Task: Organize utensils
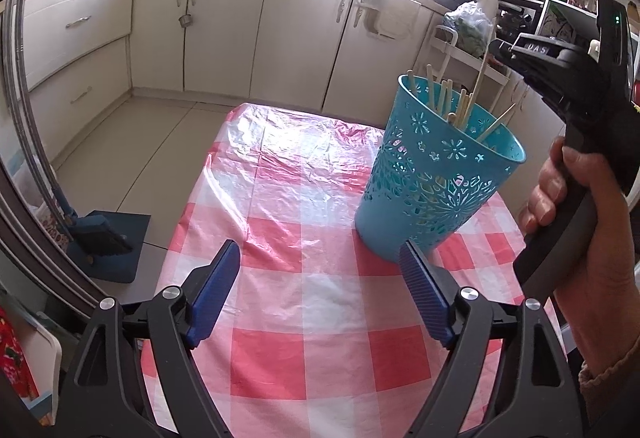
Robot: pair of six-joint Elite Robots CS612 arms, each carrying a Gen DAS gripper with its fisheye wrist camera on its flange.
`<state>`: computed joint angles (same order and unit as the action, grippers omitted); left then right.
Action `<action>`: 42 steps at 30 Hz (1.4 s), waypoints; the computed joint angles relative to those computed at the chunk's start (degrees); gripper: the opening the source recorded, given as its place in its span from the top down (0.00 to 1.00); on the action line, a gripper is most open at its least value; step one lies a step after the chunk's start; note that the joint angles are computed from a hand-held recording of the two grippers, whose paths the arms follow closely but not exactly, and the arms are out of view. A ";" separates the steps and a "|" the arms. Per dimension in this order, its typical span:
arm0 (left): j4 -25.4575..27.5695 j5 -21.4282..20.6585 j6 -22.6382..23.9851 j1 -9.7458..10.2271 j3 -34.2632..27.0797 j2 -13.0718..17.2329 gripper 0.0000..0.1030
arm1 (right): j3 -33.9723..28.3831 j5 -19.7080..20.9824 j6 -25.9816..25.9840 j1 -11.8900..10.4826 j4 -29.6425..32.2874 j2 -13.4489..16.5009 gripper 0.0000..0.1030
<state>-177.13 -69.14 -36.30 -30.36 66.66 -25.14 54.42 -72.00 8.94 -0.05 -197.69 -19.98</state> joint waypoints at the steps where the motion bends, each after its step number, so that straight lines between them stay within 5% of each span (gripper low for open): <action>1: 0.13 0.05 0.08 -0.03 -0.07 0.04 0.24 | 0.42 0.40 -0.39 -0.03 0.65 -0.16 0.94; 4: 0.59 0.27 0.09 -0.07 -0.16 0.07 0.24 | 2.82 1.96 -1.12 -0.45 1.60 -1.28 0.91; 10: 1.18 1.50 -0.45 -0.24 0.11 -0.16 0.19 | 12.51 5.63 -3.35 -2.13 0.61 -6.14 0.56; 12: 1.56 1.34 -0.63 -0.25 0.47 -0.45 0.16 | 16.86 4.77 -5.09 -2.65 1.14 -8.48 0.30; 15: 2.34 2.10 -1.27 -0.42 1.60 -1.48 0.12 | 22.04 2.69 -8.10 -3.30 3.88 -11.59 0.14; 21: 5.46 10.37 -1.90 -2.42 5.39 -5.41 0.07 | 29.13 1.23 -12.06 -4.29 7.36 -16.08 0.07; 29: 4.20 9.79 0.50 -5.12 13.97 -12.88 0.07 | 36.84 3.93 -14.49 -4.89 3.99 -21.84 0.07; 33: 0.93 14.07 -0.56 -7.13 18.74 -16.07 0.07 | 40.29 5.42 -14.21 -5.25 2.55 -24.39 0.07; 42: 3.89 20.86 -3.05 -11.30 24.88 -20.77 0.07 | 48.76 9.47 -13.26 -6.89 -2.76 -29.66 0.07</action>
